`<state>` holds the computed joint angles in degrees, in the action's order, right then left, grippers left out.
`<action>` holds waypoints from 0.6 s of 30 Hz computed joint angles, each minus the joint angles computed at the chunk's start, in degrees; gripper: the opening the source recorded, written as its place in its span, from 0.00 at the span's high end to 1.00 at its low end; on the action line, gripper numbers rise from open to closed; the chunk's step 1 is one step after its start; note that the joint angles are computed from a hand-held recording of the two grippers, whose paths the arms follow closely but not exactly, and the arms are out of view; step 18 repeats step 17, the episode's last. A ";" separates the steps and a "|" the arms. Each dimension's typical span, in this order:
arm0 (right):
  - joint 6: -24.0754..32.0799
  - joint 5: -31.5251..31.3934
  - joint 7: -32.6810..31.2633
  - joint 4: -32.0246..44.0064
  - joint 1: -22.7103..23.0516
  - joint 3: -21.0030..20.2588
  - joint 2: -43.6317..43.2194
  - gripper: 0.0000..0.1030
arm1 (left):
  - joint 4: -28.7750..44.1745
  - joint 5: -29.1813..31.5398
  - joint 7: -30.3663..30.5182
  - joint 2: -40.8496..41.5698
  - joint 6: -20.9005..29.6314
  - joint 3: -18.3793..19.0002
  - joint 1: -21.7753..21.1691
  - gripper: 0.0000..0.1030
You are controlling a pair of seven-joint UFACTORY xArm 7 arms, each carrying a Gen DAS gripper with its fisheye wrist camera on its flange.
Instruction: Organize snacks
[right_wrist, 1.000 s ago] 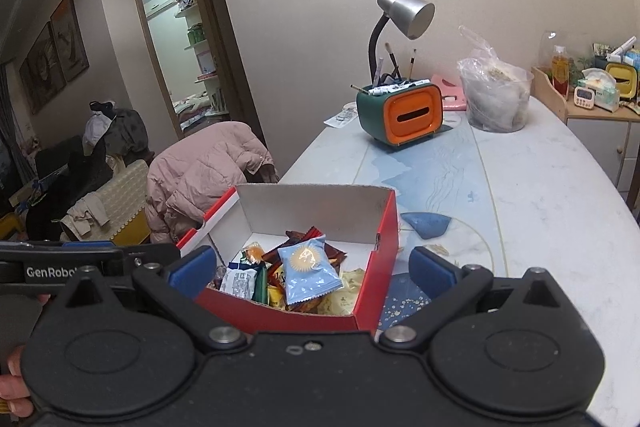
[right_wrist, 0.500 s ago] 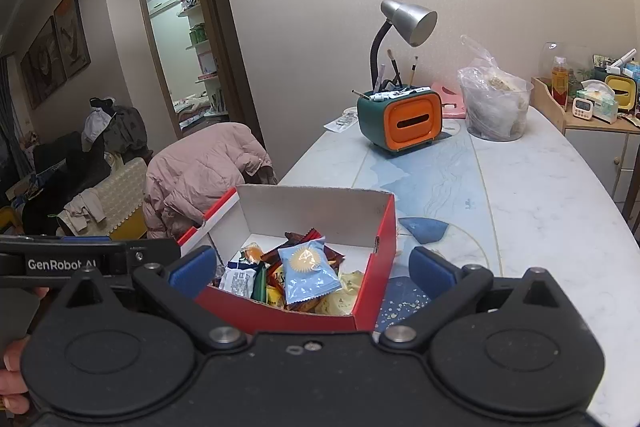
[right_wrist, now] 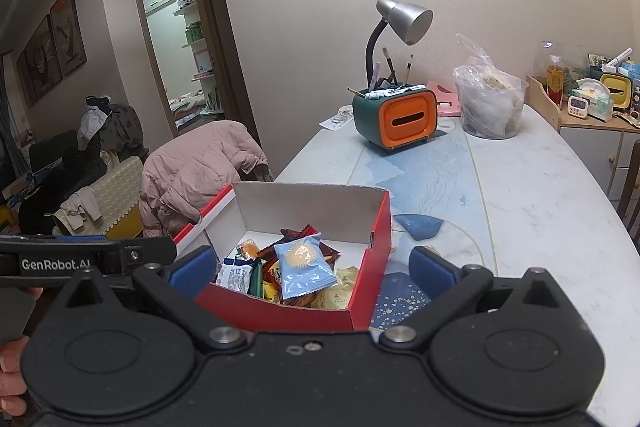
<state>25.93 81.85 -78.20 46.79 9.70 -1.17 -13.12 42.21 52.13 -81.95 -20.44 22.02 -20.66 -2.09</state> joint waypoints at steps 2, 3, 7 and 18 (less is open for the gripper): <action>-0.18 -0.22 0.36 0.05 -0.01 0.09 0.09 0.00 | 0.08 -0.19 0.19 0.22 0.07 0.09 -0.13 0.09; -0.21 -0.51 0.70 0.07 -0.04 0.11 0.11 0.00 | 0.07 -0.19 0.14 0.28 0.13 0.07 -0.18 0.09; -0.22 -0.99 1.18 -0.04 -0.09 0.00 0.22 0.00 | 0.30 -0.26 0.18 0.69 0.35 0.20 -0.46 0.09; -0.35 -1.47 2.19 0.16 -0.49 -0.33 0.74 0.00 | 0.70 0.47 -0.59 1.31 0.56 0.54 -1.04 0.09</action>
